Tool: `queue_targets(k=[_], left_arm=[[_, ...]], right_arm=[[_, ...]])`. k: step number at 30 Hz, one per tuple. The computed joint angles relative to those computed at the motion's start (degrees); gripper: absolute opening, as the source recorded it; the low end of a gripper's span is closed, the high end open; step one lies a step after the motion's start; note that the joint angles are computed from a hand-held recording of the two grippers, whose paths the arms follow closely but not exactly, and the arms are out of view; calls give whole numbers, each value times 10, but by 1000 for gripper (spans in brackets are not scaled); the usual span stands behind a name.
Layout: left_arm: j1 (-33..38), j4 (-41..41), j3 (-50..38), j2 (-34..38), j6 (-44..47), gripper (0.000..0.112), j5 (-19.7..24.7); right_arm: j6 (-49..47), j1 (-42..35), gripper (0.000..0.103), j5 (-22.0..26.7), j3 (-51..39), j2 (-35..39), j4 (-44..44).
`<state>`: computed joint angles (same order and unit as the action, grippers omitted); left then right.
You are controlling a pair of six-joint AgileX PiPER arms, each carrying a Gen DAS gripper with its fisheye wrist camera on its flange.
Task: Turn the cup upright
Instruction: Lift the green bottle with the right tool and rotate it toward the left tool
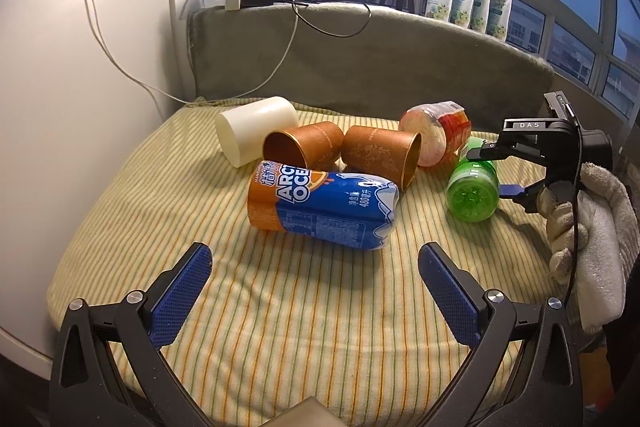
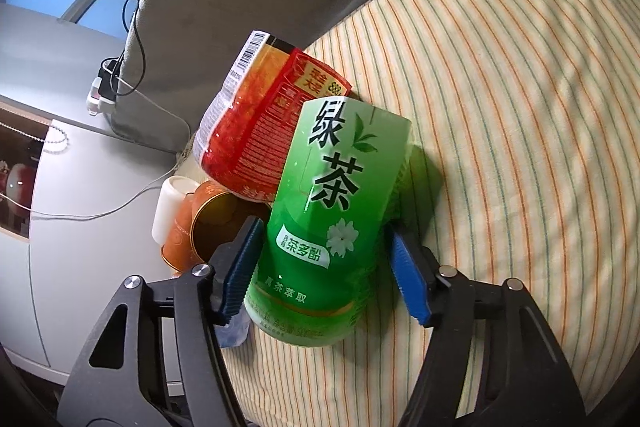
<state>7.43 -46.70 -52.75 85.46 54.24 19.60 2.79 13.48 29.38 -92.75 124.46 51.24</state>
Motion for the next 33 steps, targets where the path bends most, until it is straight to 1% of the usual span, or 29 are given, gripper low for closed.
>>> queue_targets(k=[4, 9, 12, 16, 18, 21, 22, 25, 27, 29, 33], left_arm=[[0, -1, -1, 1, 1, 102, -1], [1, 2, -2, 1, 0, 102, 1], [2, 0, -2, -1, 3, 102, 1], [5, -4, -5, -2, 7, 102, 5], [6, 0, -7, -1, 3, 102, 8], [7, 12, -14, 2, -8, 102, 20], [7, 15, -16, 2, -11, 102, 24], [13, 19, -26, 5, -17, 102, 47], [17, 28, -37, 11, -30, 102, 61], [23, 35, -54, 24, -44, 102, 87], [39, 46, -103, 62, -77, 102, 161]], right_arm=[[-30, -1, 64, 4, 6, -4, 27], [-130, -8, 63, 0, 56, -33, 117], [-164, -10, 63, 0, 81, -50, 142], [-204, -13, 63, 26, 102, -69, 168], [-213, -10, 63, 37, 111, -78, 161], [-187, 6, 63, 57, 99, -80, 112], [-183, 13, 63, 71, 93, -78, 99], [-174, 31, 63, 102, 81, -70, 71], [-168, 43, 63, 109, 80, -70, 54], [-150, 60, 63, 115, 69, -64, 28], [-129, 82, 63, 130, 53, -51, -13]])
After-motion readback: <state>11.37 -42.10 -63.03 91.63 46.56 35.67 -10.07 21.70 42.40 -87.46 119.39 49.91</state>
